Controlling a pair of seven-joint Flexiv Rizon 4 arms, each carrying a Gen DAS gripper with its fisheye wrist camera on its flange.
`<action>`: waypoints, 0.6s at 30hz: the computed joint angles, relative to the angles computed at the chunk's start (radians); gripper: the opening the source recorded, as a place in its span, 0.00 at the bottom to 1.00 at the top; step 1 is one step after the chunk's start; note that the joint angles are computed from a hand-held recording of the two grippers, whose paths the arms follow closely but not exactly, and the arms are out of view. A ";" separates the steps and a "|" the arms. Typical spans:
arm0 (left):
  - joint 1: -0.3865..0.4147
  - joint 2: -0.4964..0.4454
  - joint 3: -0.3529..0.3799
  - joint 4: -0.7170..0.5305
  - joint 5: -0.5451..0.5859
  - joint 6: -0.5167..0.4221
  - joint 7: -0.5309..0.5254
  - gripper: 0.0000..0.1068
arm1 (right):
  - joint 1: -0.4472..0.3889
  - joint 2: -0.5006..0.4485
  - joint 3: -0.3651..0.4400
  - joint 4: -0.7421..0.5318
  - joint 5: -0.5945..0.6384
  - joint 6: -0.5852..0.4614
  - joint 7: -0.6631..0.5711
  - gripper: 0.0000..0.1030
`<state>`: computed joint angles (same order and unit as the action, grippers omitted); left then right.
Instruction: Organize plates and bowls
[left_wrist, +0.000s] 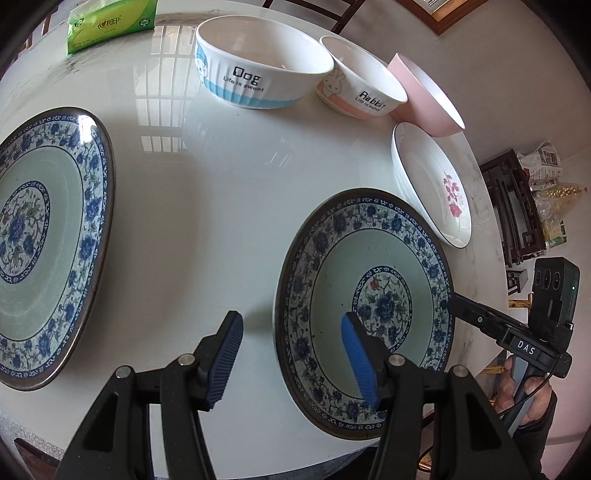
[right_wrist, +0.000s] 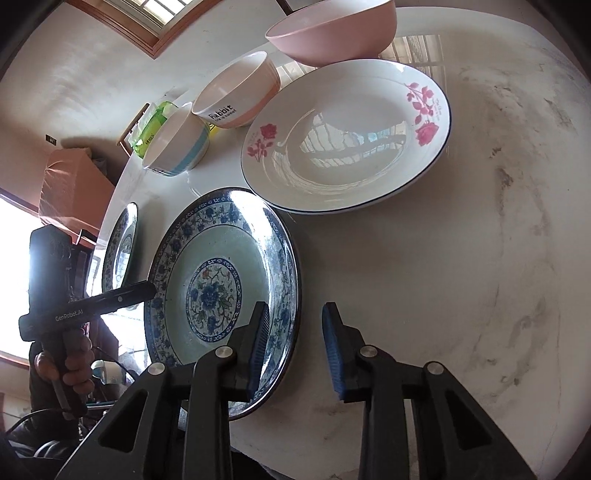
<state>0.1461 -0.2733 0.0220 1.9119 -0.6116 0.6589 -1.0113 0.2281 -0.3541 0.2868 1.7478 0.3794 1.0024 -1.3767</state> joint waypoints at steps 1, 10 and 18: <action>-0.002 -0.001 -0.001 -0.001 0.002 0.002 0.002 0.52 | -0.005 -0.002 0.006 -0.003 0.013 0.002 -0.009 0.25; -0.017 -0.009 -0.010 -0.005 0.022 0.016 0.016 0.34 | 0.004 -0.025 0.009 -0.011 0.017 0.014 -0.024 0.16; -0.035 -0.006 -0.003 0.001 0.091 0.087 0.001 0.23 | 0.031 -0.021 -0.005 0.011 -0.044 0.045 0.010 0.15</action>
<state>0.1109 -0.2796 0.0195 1.9129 -0.5201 0.7463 -1.0101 0.2588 -0.3747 0.2819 1.7589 0.3358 1.0469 -1.3670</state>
